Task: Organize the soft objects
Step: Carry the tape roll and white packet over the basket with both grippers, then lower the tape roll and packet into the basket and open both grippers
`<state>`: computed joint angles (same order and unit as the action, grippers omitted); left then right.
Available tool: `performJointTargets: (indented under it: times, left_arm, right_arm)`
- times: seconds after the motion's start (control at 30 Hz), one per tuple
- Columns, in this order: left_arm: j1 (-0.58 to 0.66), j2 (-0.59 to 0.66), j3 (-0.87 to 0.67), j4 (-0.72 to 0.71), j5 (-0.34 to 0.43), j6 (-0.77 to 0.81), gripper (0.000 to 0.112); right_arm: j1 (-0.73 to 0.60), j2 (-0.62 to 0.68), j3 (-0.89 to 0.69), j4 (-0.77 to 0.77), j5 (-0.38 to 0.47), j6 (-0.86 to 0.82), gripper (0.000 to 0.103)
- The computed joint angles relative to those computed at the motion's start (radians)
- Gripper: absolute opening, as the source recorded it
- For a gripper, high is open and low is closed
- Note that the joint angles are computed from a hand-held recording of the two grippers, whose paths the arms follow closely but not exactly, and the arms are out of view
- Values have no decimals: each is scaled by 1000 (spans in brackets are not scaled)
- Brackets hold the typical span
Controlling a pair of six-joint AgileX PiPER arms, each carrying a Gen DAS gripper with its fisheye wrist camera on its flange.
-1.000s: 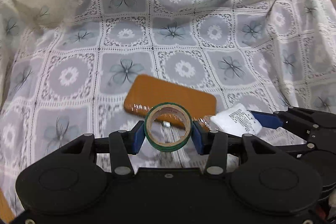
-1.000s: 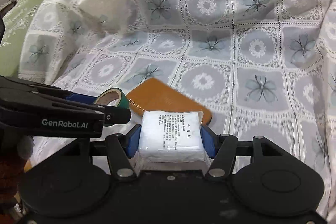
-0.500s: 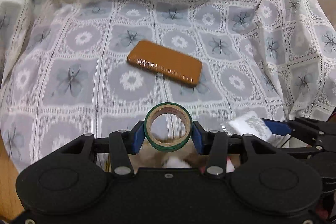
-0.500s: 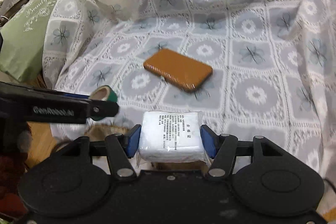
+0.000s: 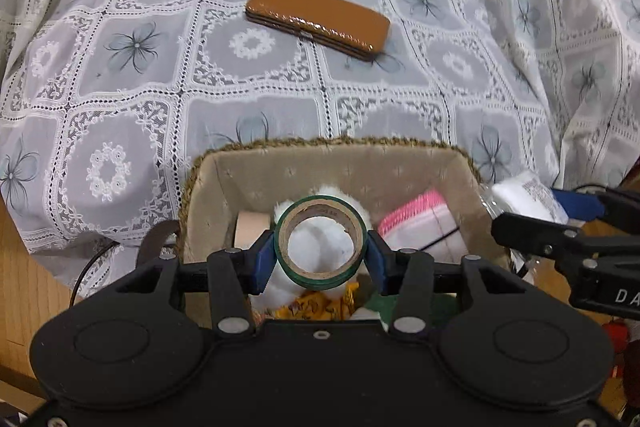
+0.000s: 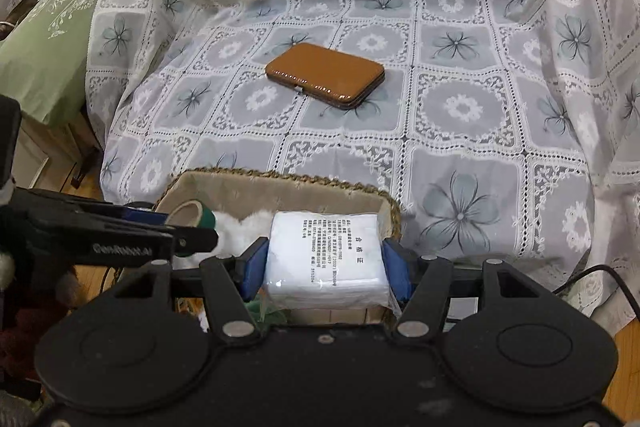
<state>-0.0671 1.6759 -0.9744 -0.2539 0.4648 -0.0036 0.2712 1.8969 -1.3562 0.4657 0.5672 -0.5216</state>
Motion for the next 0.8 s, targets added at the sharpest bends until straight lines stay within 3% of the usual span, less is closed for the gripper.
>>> performJointTargets:
  times: [0.8]
  left_arm:
    - [-60,-12,11,233,25,-254,50]
  right_arm:
    - [21,38,-54,39,31,-17,60]
